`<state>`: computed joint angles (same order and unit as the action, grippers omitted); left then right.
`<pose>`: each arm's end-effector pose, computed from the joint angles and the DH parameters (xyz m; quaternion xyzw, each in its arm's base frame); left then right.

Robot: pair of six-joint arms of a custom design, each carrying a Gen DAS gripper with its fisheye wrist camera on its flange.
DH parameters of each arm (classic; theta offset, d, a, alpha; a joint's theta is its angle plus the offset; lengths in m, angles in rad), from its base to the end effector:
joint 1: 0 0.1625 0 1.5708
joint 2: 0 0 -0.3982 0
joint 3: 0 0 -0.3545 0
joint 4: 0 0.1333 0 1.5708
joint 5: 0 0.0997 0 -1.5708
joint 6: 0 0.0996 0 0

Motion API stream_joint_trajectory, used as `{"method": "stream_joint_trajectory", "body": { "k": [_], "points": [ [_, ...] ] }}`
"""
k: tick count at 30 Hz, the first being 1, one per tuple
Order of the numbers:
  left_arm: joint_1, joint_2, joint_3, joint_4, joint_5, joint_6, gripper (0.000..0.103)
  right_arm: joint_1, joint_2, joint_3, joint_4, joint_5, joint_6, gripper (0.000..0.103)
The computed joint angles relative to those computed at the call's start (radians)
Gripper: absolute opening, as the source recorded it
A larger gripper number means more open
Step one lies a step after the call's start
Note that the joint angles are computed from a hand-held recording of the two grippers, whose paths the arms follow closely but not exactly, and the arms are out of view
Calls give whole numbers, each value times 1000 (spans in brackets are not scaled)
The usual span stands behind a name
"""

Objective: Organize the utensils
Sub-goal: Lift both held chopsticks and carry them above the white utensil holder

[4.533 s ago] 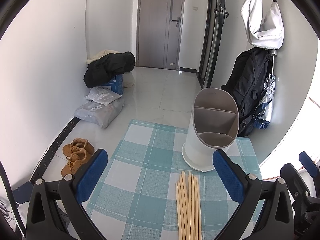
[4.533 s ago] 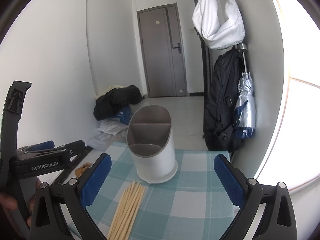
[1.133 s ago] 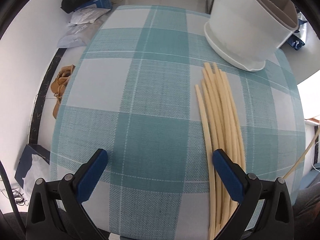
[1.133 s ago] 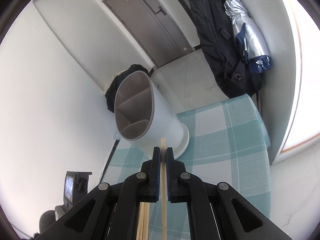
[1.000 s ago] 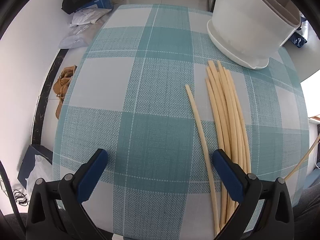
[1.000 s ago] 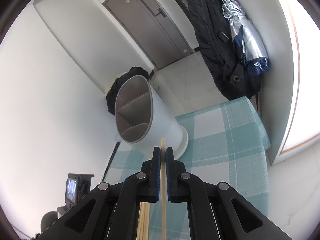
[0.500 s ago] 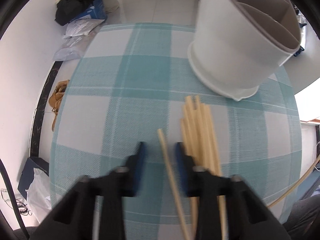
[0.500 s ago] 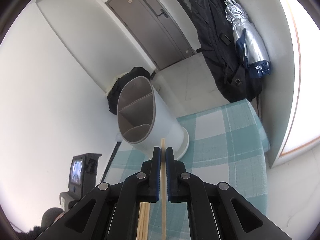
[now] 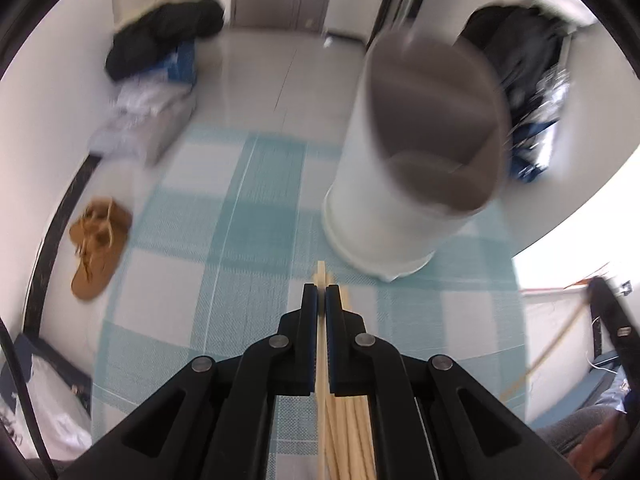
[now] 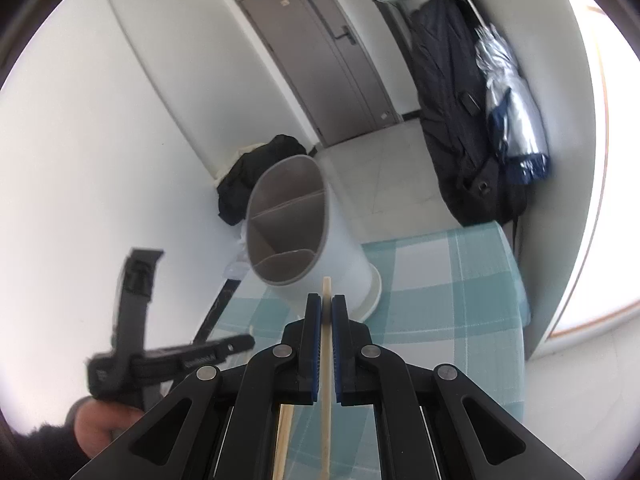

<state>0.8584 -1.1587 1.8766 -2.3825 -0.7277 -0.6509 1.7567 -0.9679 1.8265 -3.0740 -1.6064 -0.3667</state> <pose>-0.1906 -0.5383 0.2376 0.0088 0.9116 -0.2907 0.2904 0.2379 -0.5627 0.2025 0.2533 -0.9139 0.3139 0.0454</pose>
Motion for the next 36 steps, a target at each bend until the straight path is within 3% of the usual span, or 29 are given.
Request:
{"method": "stream_joint_trajectory", "body": {
  "k": [6,14,27,36],
  "points": [
    [-96,-69,119,-235,43,127,0,58,8,42,-103,-75,-105,4],
    [-102,-74,132,-309,32,213,0,92,16,78,-172,-100,-143,4],
    [-135,-96,95,-250,2,250,0,117,24,78,-224,-106,-166,4],
    [-137,-67,-26,-169,-29,280,0,132,12,1,-146,-94,-128,4]
  ]
}}
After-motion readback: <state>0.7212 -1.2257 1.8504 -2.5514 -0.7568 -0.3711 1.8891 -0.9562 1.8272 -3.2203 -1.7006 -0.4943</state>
